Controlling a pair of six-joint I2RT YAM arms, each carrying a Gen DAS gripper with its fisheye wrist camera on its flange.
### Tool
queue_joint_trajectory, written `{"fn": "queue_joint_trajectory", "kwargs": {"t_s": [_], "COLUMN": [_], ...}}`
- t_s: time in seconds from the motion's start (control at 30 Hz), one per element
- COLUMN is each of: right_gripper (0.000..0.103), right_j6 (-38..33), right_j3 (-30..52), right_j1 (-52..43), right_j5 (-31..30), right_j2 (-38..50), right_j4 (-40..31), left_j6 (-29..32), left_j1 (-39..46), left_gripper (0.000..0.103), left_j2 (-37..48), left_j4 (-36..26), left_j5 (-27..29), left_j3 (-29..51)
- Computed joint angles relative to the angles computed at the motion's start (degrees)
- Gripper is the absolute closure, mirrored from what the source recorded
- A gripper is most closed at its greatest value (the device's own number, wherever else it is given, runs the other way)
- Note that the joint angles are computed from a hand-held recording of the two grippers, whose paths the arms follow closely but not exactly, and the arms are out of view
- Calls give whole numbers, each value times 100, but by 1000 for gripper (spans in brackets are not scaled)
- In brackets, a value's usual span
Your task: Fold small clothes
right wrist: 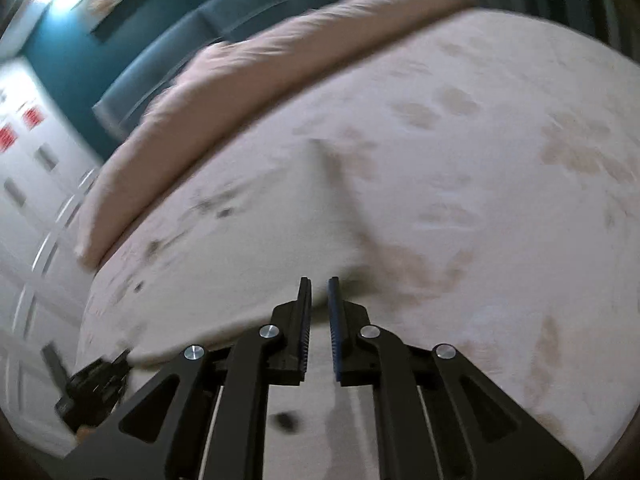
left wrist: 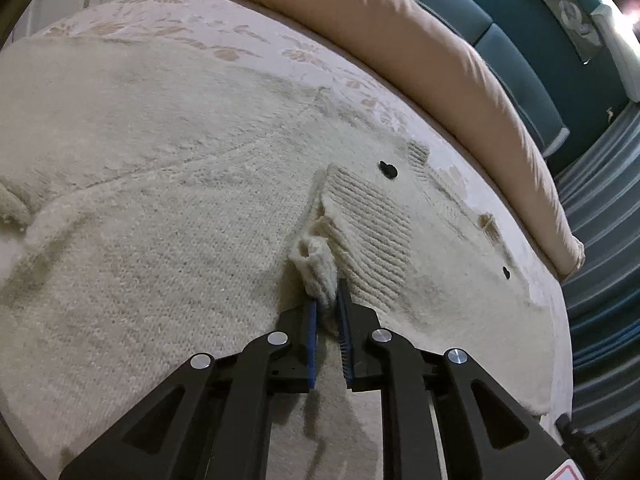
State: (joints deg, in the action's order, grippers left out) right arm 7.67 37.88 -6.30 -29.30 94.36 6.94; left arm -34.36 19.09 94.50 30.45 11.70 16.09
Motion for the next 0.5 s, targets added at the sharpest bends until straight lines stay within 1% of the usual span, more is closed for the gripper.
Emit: {"fn": "queue_joint_trajectory", "kwargs": {"t_s": [0.03, 0.07, 0.1, 0.13, 0.17, 0.2, 0.27, 0.33, 0.4, 0.47, 0.5], "right_gripper": [94, 93, 92, 85, 82, 82, 82, 82, 82, 88, 87], "right_j6": [-157, -387, -518, -584, -653, -722, -886, -958, -732, -542, -491], "right_j3": [28, 137, 171, 253, 322, 514, 690, 493, 439, 413, 400], "right_j1": [143, 521, 784, 1146, 1315, 1553, 1690, 1326, 851, 37, -213], "right_j5": [-40, 17, 59, 97, 93, 233, 525, 611, 748, 505, 477], "right_j2": [-13, 62, 138, 304, 448, 738, 977, 1045, 1123, 1230, 1237], "right_j4": [-130, -264, -229, -128, -120, -122, -194, 149, 309, 373, 322], "left_j6": [5, -33, -58, -62, -113, -122, -138, -116, -97, -75, -67], "left_j1": [17, 86, 135, 170, 186, 215, 171, 83, 12, -1, 0], "left_gripper": [88, 88, 88, 88, 88, 88, 88, 88, 88, 88, 88], "left_j2": [146, 246, 330, 411, 557, 594, 655, 665, 723, 790, 822], "left_j4": [326, 736, 973, 1102, 1316, 1370, 1461, 1507, 1591, 1718, 1776], "left_j5": [31, 130, 207, 254, 309, 353, 309, 177, 62, 25, 16], "left_j3": [-96, -276, -356, -367, -370, -365, -351, -361, -364, -391, -408]}}
